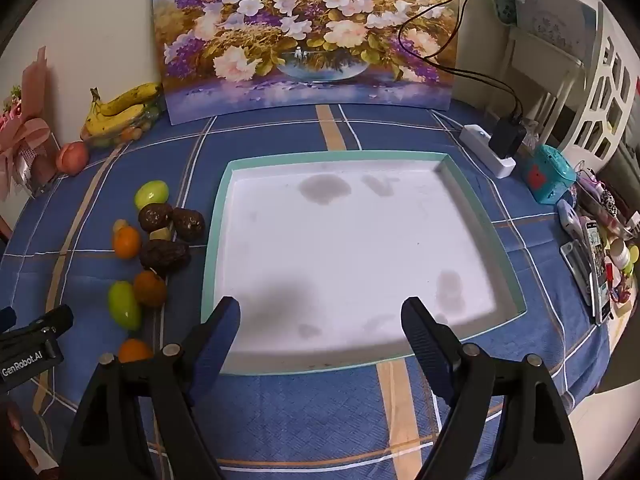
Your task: Organize fruits
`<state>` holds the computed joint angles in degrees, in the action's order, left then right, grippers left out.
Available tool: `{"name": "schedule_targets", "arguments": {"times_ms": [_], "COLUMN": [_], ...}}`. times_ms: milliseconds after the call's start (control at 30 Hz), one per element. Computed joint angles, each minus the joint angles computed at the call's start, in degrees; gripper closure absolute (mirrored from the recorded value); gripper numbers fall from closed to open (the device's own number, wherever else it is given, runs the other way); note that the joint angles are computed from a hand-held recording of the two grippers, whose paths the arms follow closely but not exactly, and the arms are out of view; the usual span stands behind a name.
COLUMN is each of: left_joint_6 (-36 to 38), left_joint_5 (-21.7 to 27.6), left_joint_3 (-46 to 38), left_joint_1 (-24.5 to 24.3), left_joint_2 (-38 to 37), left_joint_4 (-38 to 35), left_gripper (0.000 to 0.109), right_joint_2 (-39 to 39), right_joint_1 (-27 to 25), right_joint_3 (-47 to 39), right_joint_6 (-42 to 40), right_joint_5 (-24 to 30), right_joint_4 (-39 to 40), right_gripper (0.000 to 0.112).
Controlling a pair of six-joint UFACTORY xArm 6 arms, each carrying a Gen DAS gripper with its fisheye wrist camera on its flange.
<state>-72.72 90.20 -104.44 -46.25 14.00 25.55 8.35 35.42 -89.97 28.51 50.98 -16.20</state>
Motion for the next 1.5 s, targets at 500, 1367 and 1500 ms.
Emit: {"name": "schedule_targets", "arguments": {"times_ms": [500,1367,1500], "left_joint_6": [-2.1,-2.1,-2.2], "left_joint_5": [0.1,0.0,0.0], "left_joint_3": [0.2,0.0,0.0], "left_joint_1": [-0.4,-0.7,-0.7], "left_joint_2": [-0.3,-0.4,-0.4], "left_joint_4": [1.2,1.4,1.5], "left_gripper": [0.006,0.006,0.006], "right_joint_2": [0.3,0.7,0.8], "right_joint_1": [0.2,0.3,0.3], "right_joint_3": [0.4,-0.3,-0.4], "right_joint_6": [0.4,0.3,0.3], "right_joint_5": [-0.8,-0.1,-0.1], "right_joint_4": [-0.1,0.2,0.2], "right_gripper": [0.029,0.029,0.029]}}
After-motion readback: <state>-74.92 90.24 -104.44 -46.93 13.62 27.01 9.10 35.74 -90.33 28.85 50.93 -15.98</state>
